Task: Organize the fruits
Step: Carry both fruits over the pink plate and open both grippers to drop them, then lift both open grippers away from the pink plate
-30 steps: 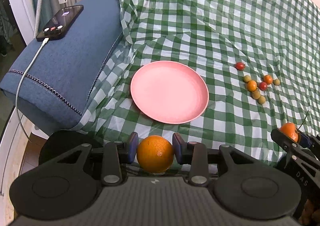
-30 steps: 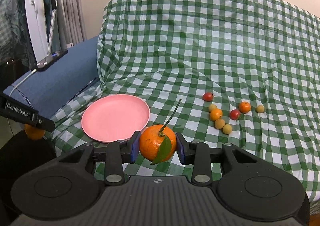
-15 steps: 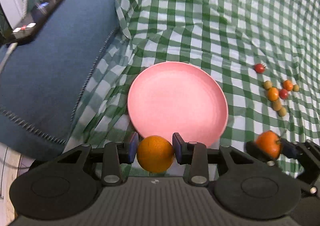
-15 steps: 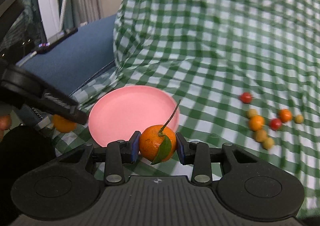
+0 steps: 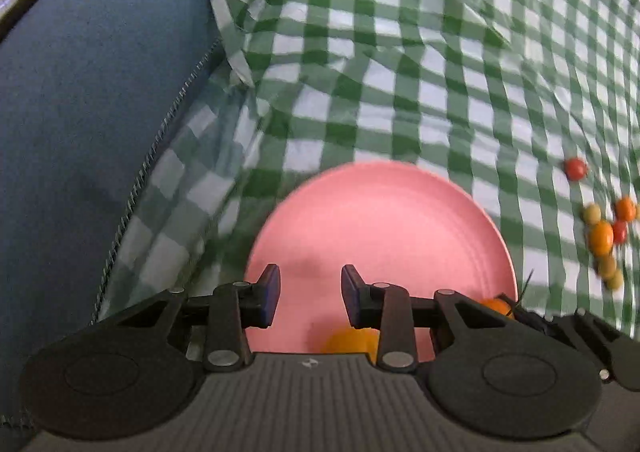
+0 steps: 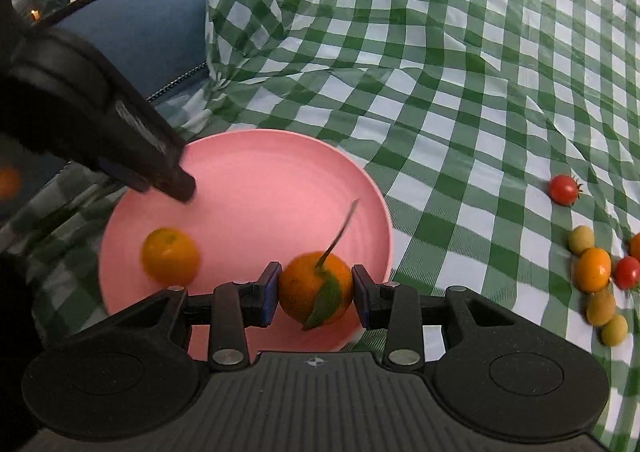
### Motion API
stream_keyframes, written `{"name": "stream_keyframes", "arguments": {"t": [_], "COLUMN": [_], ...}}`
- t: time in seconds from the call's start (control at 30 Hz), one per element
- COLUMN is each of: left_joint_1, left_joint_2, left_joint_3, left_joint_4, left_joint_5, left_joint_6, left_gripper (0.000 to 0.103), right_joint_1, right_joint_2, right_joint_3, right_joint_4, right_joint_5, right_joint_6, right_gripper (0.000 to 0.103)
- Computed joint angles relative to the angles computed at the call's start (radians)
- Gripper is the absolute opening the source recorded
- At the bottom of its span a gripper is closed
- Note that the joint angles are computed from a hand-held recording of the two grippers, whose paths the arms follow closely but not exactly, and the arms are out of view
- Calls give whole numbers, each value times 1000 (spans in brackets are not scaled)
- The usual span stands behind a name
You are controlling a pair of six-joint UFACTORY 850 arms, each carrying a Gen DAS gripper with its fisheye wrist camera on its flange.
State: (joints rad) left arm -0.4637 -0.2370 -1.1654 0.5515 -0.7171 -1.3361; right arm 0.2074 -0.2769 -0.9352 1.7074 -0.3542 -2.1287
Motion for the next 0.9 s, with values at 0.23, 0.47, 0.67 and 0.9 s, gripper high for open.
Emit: {"name": "stream_keyframes", "arguments": {"t": [0.23,0.47,0.67,0.9], "left_joint_1": [-49,-194,-306,-405], "left_joint_2": [95,178,156,166], "left_joint_3": [35,73,49,18], "left_joint_4": [177,54,8,123], "left_joint_5": [-75,-225,-304,-396], "left_joint_6": [-164,-241,-219,-302], "left_gripper": [103,103,103,103], "right_joint_1": [-53,-169,-227,-294], "right_joint_2": [84,288,409,513], "right_joint_3": [27,190,278,340], "right_joint_4": [93,-211,-167,-112], "right_joint_5": [-75,-56,-126,-240], "right_joint_6": [-32,341,274,177], "right_gripper": [91,98,98,99]}}
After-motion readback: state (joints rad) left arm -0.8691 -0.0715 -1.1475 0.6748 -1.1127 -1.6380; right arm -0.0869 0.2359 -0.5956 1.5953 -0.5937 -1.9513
